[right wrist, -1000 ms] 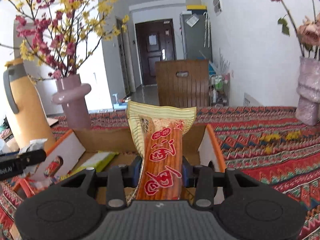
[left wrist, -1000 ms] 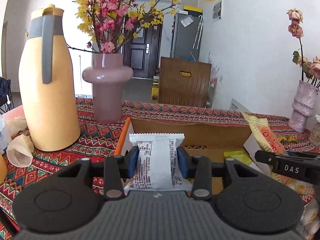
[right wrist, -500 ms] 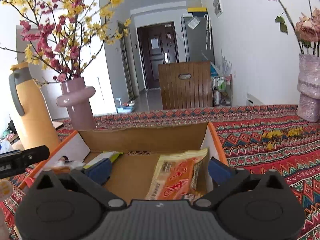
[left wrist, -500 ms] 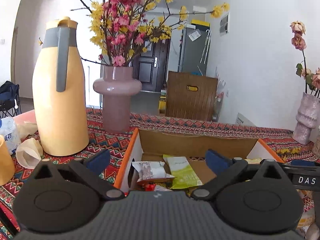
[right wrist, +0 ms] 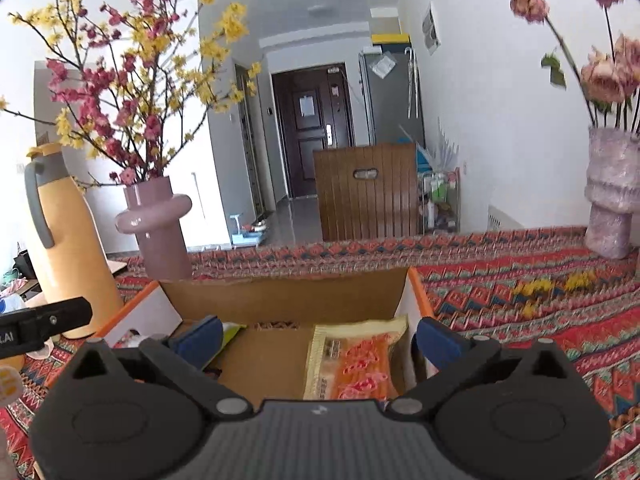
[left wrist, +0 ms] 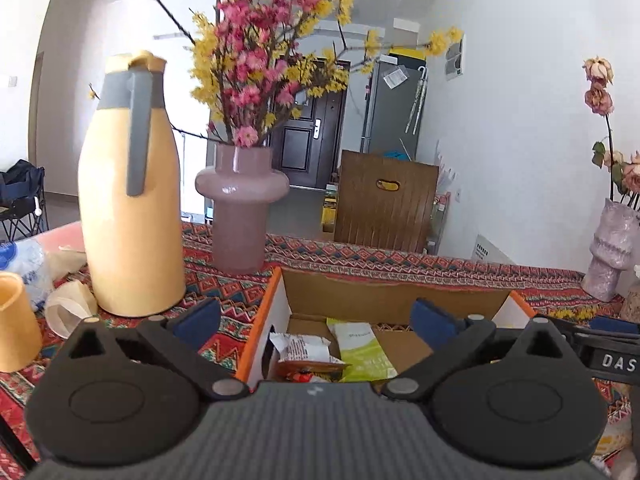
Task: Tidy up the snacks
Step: 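Move both tools back to the snack pile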
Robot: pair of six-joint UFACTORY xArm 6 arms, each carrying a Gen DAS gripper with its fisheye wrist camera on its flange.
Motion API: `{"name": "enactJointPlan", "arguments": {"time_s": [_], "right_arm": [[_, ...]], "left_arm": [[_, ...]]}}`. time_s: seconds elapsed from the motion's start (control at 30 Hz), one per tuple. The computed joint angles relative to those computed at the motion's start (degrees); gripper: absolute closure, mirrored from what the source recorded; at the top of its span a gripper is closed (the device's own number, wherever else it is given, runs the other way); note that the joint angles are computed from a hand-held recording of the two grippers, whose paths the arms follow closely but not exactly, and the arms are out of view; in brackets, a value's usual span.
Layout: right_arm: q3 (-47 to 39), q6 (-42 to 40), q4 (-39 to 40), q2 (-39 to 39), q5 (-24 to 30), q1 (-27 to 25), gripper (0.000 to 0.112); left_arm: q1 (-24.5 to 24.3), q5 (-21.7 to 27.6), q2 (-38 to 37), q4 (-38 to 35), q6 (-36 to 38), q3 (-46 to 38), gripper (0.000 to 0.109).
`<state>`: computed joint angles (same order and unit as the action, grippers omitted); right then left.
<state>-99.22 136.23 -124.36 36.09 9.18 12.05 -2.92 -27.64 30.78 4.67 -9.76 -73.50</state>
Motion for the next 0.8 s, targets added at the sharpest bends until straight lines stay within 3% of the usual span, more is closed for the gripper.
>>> {"name": "enactJointPlan", "arguments": {"time_s": [0.33,0.47,0.8], "right_arm": [[14.7,5.4,-8.0,-12.6,4.4,1.7,0.009],[21.1,12.2,-13.7,-17.4,4.6,1.6,0.009],[32.9,14.9,-14.3,-23.5,5.8,0.8,0.009]], "left_arm": [[4.9,-2.4,-9.1,16.6,-12.7,9.3,0.006],[6.8,-3.8,-11.0,20.6,-14.7,12.5,0.006],[9.7,-4.8,-12.7,22.7,-9.8,19.6,0.006]]}}
